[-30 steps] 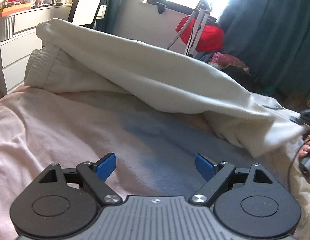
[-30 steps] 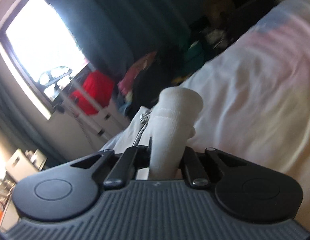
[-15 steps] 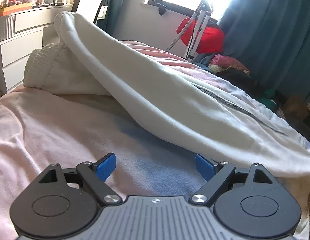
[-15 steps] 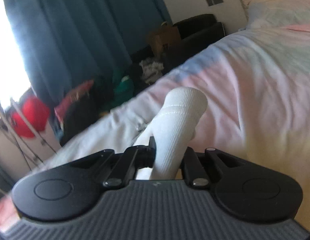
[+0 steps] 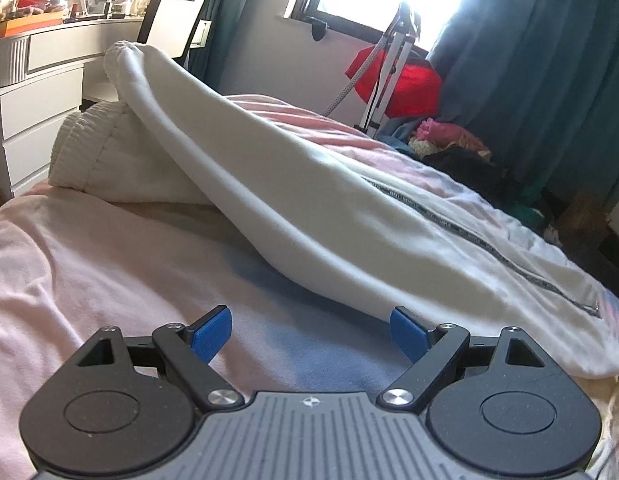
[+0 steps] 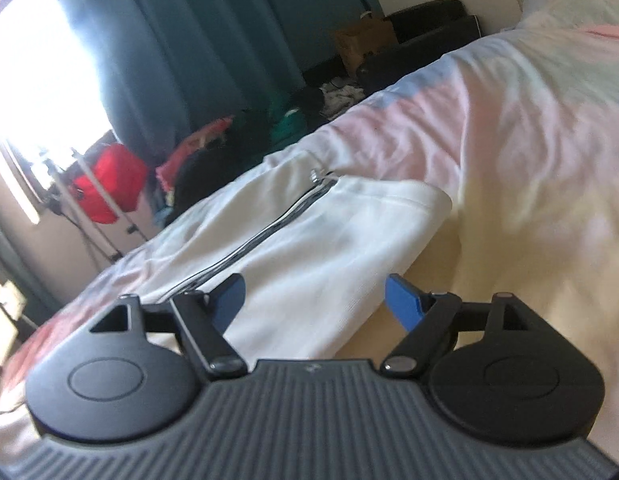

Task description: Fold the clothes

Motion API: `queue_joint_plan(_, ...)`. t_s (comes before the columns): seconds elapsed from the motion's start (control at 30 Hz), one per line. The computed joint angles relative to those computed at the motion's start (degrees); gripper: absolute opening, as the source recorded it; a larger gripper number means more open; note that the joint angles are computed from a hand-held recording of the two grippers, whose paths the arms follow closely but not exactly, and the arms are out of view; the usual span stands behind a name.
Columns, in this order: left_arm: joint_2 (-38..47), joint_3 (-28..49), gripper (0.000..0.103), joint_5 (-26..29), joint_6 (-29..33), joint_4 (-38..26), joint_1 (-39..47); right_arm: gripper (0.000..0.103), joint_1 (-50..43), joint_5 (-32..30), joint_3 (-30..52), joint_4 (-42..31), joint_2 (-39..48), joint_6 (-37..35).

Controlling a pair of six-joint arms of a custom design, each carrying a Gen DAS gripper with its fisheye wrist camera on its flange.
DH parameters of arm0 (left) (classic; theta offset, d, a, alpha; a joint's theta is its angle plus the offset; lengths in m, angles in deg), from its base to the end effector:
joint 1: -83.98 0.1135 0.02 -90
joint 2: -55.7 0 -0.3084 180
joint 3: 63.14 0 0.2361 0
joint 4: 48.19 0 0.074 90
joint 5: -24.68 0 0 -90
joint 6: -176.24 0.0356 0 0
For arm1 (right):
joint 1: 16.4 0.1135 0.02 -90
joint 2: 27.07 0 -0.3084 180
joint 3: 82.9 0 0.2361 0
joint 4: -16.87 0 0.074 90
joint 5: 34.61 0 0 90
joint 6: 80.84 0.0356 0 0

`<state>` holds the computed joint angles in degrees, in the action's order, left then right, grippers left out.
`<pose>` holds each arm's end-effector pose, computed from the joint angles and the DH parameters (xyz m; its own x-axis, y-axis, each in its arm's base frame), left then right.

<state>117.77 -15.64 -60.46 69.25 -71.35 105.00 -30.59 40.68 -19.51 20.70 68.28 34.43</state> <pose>0.1790 0.0656 0.2596 -0.4601 -0.4887 -0.7412 -0.4489 0.8484 -0.2807 0.3364 -0.0757 0.2445 -0.4048 0.5282 -0.7464 0.2132 0.8483 0.4847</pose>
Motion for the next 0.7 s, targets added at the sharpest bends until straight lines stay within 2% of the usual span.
queue_joint_plan(0.1, -1.81, 0.28, 0.088, 0.57, 0.34, -1.39, 1.43, 0.080, 1.39, -2.00, -5.16, -1.11, -6.98, 2.06)
queue_joint_plan(0.2, -2.13, 1.23, 0.088, 2.25, 0.56, -3.32, 4.84, 0.080, 4.77, -2.59, -7.68, -6.42, -14.89, 1.37)
queue_joint_plan(0.33, 1.94, 2.98, 0.088, 0.83, 1.29, -4.25, 9.93, 0.080, 11.26, -1.64, -12.06, -10.72, -26.37, 2.80)
queue_joint_plan(0.43, 7.77, 5.22, 0.088, -0.98, 1.84, -2.93, 14.33, 0.080, 17.29, 0.72, -16.08, -10.75, -32.18, 4.60)
queue_joint_plan(0.57, 18.04, 9.95, 0.087, 3.13, -1.60, 1.65, 23.03, 0.080, 24.10, 5.37, -19.07, -8.84, -32.51, 3.55)
queue_joint_plan(0.7, 25.03, 10.66, 0.088, 3.64, -5.78, 12.39, 26.42, 0.080, 23.27, 1.85, -19.90, -3.20, -25.89, 5.33)
